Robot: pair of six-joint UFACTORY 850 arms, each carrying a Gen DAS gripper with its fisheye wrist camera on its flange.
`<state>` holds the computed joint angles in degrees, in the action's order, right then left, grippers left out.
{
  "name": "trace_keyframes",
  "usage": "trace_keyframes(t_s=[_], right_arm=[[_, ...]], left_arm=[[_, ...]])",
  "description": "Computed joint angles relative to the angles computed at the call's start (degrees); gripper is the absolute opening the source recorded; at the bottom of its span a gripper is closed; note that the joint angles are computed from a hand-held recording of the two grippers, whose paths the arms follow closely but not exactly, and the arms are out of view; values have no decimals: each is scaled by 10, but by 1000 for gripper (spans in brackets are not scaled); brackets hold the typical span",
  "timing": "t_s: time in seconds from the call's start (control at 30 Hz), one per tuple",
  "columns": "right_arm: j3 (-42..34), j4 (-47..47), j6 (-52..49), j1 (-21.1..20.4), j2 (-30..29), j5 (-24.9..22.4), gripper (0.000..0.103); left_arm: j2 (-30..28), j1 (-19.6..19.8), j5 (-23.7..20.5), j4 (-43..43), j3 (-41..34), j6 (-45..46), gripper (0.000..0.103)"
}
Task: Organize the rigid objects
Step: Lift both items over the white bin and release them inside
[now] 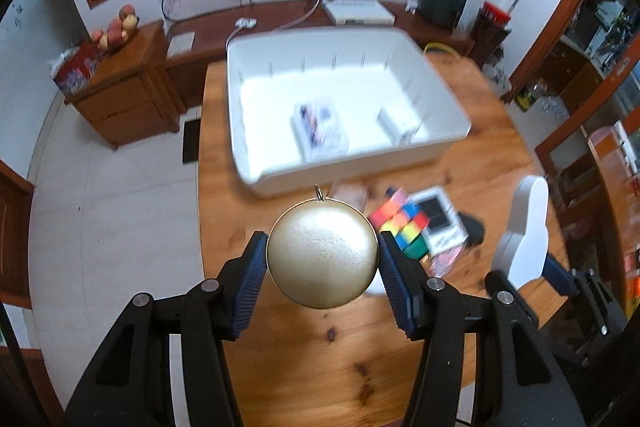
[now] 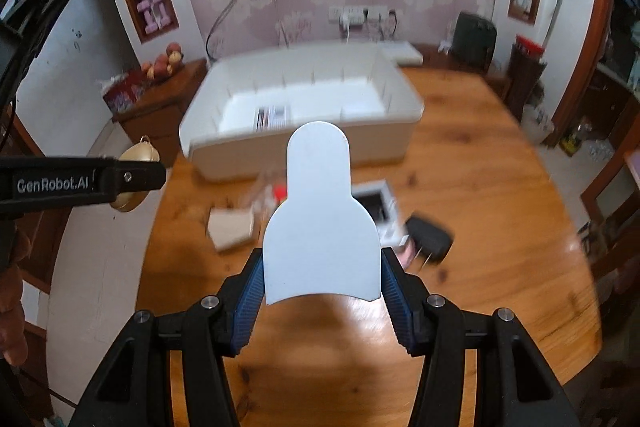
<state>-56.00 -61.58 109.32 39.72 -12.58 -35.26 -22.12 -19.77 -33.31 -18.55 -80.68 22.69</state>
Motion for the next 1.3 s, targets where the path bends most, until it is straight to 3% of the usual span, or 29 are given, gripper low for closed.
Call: trace_keyframes(t_s=[0.4,0.67,0.97,1.3], right_arm=[[-106,-56,-125,-74,37,-48,56],[-207,-60,-194,-140,-18,-3,56],[-304,142,-401,-202,-146,69,56],[-385,383,-655,-214,-272,52,56]], left_arm=[[-54,-9,8,7,-154,-40,59],[-171,-11,-30,77,-307,-158,59],[-337,-27,-118,205,-482,-292,59],[-480,-33,-232,258,-655,-327,59]])
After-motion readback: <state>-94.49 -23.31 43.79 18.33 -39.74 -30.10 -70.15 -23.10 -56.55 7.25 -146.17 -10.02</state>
